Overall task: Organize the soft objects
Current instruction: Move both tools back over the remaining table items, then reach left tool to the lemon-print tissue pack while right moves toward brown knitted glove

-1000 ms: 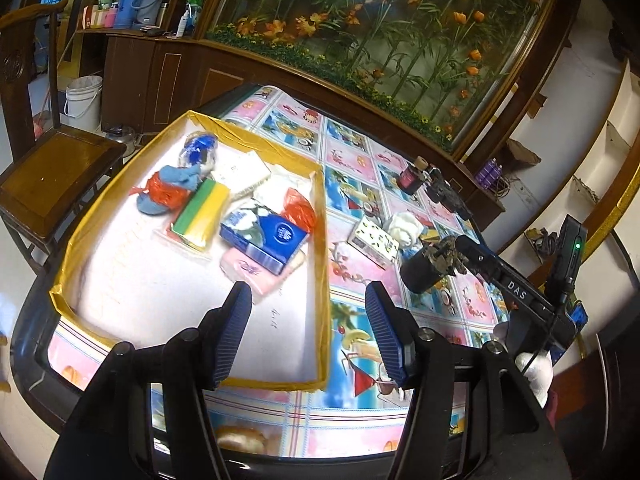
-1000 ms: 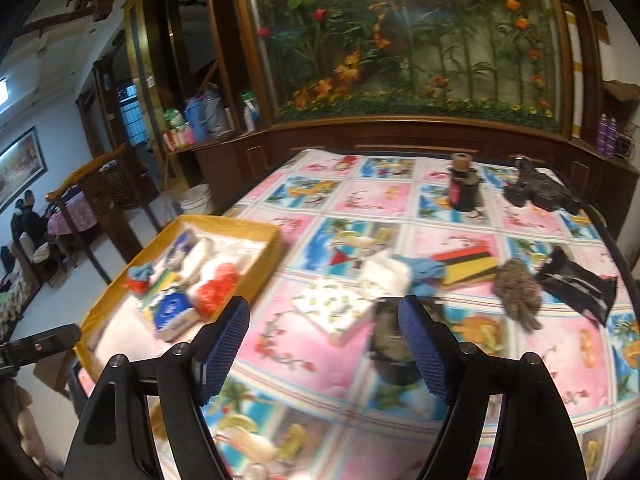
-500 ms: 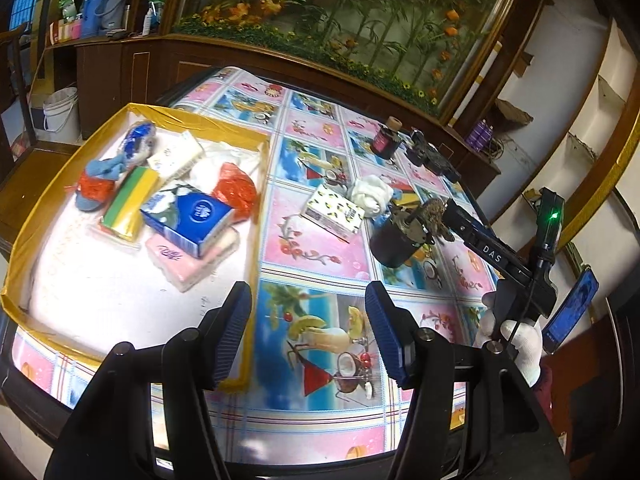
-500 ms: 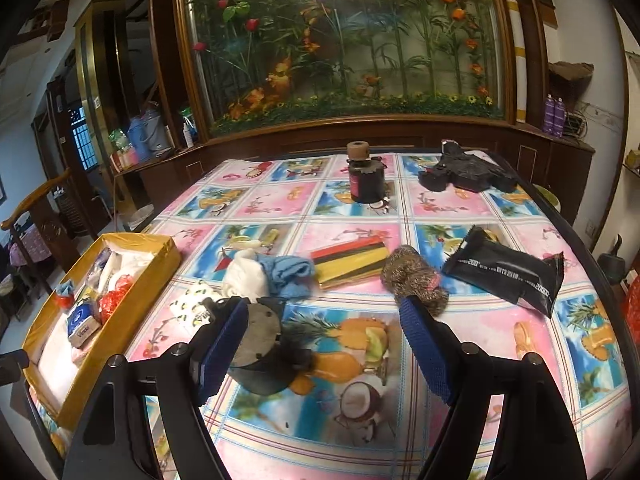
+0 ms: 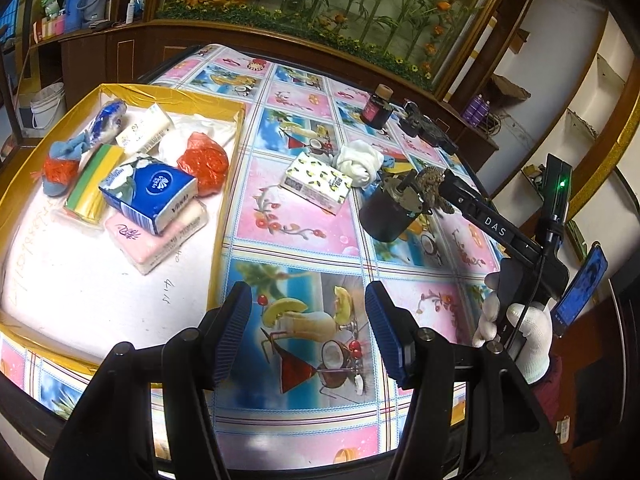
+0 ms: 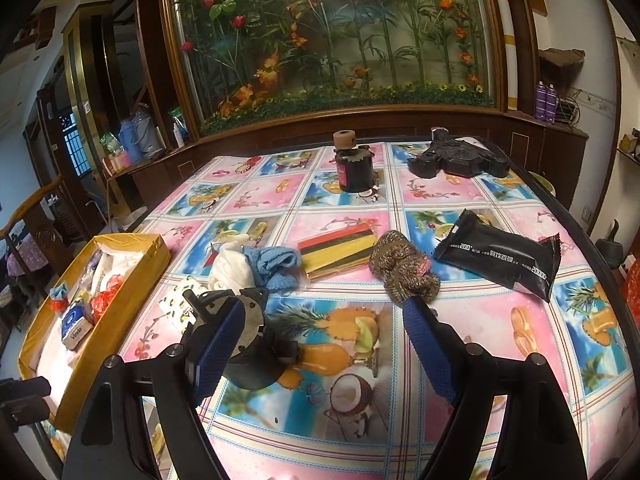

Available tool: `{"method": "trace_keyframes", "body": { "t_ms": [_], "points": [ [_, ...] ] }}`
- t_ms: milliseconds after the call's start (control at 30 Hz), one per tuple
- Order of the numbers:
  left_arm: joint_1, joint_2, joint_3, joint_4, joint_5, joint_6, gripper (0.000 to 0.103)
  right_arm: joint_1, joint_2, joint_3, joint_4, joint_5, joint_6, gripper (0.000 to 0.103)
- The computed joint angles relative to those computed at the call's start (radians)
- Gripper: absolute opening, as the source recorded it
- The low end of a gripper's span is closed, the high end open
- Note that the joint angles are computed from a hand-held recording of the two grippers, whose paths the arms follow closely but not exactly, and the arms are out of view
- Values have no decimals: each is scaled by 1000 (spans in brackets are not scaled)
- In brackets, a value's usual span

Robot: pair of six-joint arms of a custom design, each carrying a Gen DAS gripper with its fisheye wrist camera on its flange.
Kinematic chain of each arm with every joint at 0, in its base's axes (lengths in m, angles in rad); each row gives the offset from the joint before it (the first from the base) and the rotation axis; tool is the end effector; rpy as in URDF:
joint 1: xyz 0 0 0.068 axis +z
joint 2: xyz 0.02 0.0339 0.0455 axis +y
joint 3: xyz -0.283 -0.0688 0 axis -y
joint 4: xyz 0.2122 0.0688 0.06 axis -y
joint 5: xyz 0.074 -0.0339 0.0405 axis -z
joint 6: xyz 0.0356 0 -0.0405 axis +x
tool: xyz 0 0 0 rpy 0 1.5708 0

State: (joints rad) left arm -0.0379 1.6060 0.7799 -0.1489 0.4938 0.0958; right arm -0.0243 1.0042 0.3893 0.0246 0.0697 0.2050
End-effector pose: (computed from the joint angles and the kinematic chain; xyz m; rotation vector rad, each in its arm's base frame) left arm 0.2762 -0.0274 0.1938 0.3559 2.4531 -0.6007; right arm 0.1669 -0.0065 0.2179 0.2869 2.1405 0.0290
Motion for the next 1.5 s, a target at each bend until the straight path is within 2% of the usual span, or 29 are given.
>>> {"method": "trace_keyframes", "body": {
  "t_ms": [600, 1500],
  "points": [
    [-19, 64, -2, 22, 11, 6, 58, 18, 102, 15, 33, 31, 2, 81],
    [-28, 111, 1, 40, 24, 14, 58, 16, 125, 15, 48, 35, 0, 83]
  ]
}}
